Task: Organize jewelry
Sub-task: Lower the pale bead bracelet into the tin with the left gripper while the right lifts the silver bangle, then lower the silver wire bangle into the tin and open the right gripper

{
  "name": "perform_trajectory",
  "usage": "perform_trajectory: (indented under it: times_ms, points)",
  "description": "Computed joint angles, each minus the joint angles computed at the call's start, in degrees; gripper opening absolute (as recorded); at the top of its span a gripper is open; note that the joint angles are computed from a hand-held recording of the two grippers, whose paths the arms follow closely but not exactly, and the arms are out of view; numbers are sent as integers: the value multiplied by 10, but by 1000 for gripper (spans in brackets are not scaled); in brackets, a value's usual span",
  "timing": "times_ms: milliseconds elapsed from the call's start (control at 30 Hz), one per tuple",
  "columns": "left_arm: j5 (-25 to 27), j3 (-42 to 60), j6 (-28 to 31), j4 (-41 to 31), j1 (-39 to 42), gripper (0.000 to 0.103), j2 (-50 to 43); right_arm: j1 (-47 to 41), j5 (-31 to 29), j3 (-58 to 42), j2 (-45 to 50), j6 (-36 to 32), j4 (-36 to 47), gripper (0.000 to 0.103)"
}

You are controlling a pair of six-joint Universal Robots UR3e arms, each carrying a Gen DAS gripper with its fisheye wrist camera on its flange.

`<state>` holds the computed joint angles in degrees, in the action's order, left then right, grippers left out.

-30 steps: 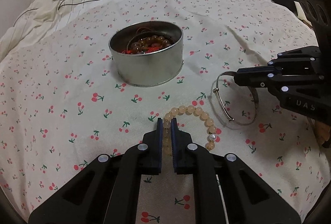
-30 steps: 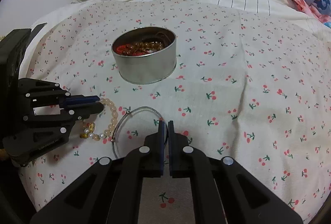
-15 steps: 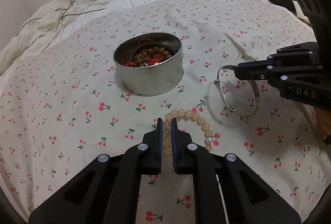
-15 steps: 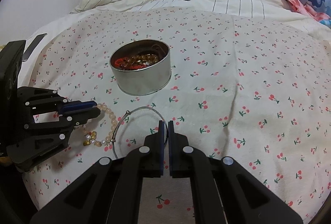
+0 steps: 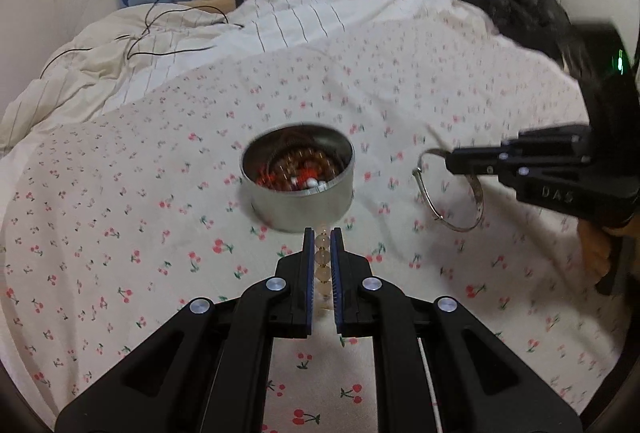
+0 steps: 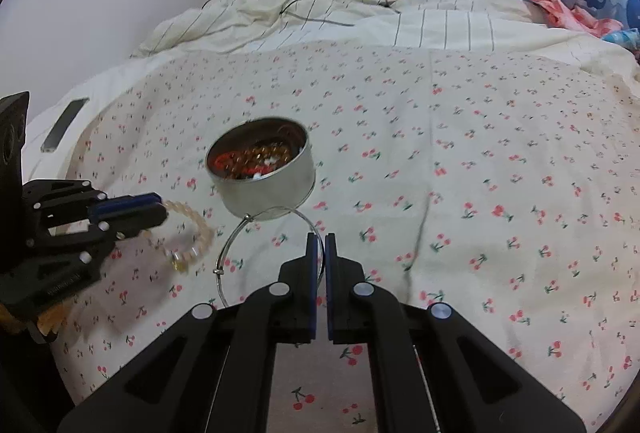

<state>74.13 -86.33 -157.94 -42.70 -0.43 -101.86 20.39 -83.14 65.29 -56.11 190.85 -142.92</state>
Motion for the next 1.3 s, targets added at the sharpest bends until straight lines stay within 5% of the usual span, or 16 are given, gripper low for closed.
perform_trajectory:
  times_ms: [567,1000,1300]
  points:
    - [-67,234,-48,-112,17,7,-98,-19,9,19,-23,16,-23,4]
    - [-66,378,-70,-155,-13,7,-212,-19,11,21,-24,17,-21,4]
    - [-20,435,-92,-178,-18,7,-287,-17,0,-36,12,23,-5,4]
